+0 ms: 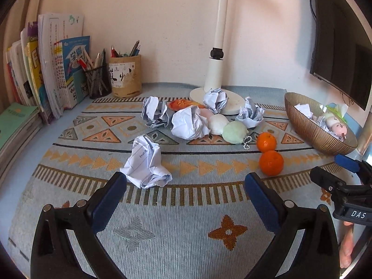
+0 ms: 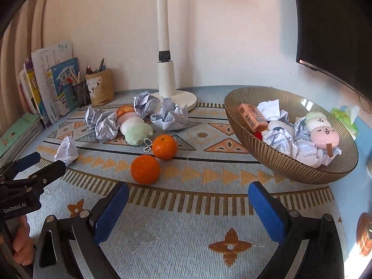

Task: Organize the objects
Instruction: 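Move both tools back toward the paper balls on the rug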

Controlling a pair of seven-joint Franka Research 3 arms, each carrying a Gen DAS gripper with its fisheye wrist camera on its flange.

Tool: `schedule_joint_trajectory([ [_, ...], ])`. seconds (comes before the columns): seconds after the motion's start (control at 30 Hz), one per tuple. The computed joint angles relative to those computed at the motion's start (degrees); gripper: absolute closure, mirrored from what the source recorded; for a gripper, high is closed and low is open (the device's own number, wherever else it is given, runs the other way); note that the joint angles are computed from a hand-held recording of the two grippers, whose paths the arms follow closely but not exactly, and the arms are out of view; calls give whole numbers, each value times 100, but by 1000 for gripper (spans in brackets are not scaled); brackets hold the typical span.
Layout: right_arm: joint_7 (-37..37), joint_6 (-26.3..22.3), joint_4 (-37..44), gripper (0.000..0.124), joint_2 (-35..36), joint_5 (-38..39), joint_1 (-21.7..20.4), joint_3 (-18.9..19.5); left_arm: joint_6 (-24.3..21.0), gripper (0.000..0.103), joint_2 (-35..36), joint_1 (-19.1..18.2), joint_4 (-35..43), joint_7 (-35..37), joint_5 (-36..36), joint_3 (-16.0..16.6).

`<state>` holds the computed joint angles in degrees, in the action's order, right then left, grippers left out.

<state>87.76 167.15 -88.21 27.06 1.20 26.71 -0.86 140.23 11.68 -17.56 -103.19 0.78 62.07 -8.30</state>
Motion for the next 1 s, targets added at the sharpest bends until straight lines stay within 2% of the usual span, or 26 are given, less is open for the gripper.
schedule_joint_trajectory([
  [0.17,672,96,-89,21,-7,-946,719,-825,259,1,-46,96,-135,-103,-278,26],
  [0.23,894,-39,-1,21,40,-1176,799,-934,427,1,-87,142,-225,-220,-297,42],
  [0.33,951,-192,109,21,84,-1207,614,-748,557,1,-133,170,-307,-408,-222,55],
  [0.7,945,-55,-20,21,4,-1232,427,-523,530,1,-184,205,-360,-599,-170,31],
  [0.9,967,-193,60,21,45,-1277,466,-551,599,1,-394,232,-607,-1310,273,46],
  [0.97,824,-272,97,21,57,-1210,376,-422,663,1,-486,312,-720,-1358,179,17],
  [1.0,574,-339,129,21,66,-1070,228,-222,737,1,-531,372,-777,-1223,30,0],
])
